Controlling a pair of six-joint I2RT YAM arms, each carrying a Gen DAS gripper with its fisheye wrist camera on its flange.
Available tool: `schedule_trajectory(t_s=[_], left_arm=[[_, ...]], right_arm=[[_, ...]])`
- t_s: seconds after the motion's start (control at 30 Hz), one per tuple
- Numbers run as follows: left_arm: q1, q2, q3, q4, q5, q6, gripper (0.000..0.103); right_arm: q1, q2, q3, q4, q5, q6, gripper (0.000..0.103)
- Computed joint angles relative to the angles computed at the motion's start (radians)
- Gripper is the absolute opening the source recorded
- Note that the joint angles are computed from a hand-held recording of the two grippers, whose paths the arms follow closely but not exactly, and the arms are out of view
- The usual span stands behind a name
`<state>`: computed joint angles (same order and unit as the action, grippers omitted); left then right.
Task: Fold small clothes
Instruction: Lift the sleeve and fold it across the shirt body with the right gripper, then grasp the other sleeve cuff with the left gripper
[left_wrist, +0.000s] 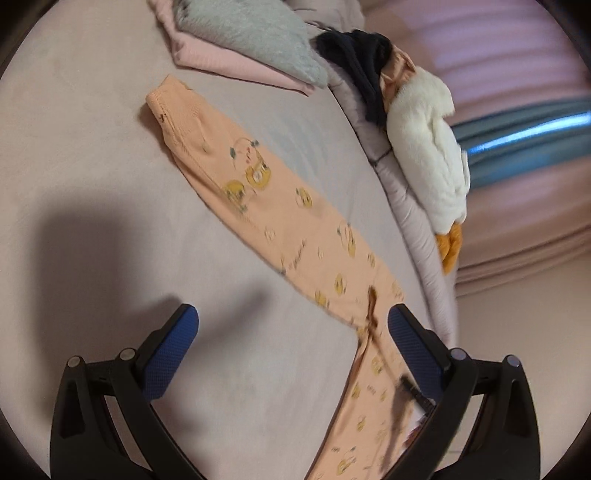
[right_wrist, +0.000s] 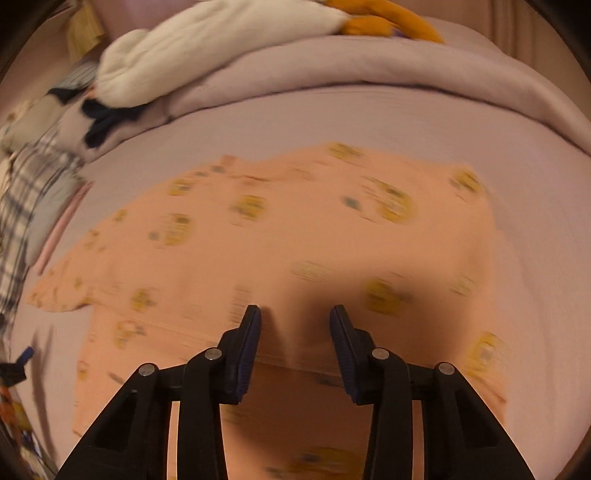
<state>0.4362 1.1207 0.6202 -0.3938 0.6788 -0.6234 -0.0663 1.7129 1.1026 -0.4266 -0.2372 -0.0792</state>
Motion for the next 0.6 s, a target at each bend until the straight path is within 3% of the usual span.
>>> schedule_trajectory(t_s=[0.07, 0.1, 0.33, 0.5, 0.6], left_arm=[[0.04, 0.063, 0.009, 0.035, 0.017, -0.013, 0.102], [0.06, 0.087, 0.011, 0.055, 0.027, -0.02, 0.102], [0.116, 0.244, 0.054, 0.255, 0.025, -0.133, 0.102], [0.103, 0.332, 0.131, 0.285, -0.039, -0.162, 0.101], [0.094, 0.367, 0.168, 0.273, -0.098, -0.173, 0.092]], right_arm=[[-0.028, -0.006, -0.028, 0.032, -0.014, -0.019, 0.019], [-0.032, -0.009, -0.035, 0.04, -0.014, -0.024, 0.016], [-0.024, -0.056, -0.064, 0.047, -0.016, 0.004, 0.016], [-0.022, -0.121, -0.119, 0.055, -0.094, -0.017, 0.017], [-0.026, -0.15, -0.14, 0.057, -0.139, -0.022, 0.017]])
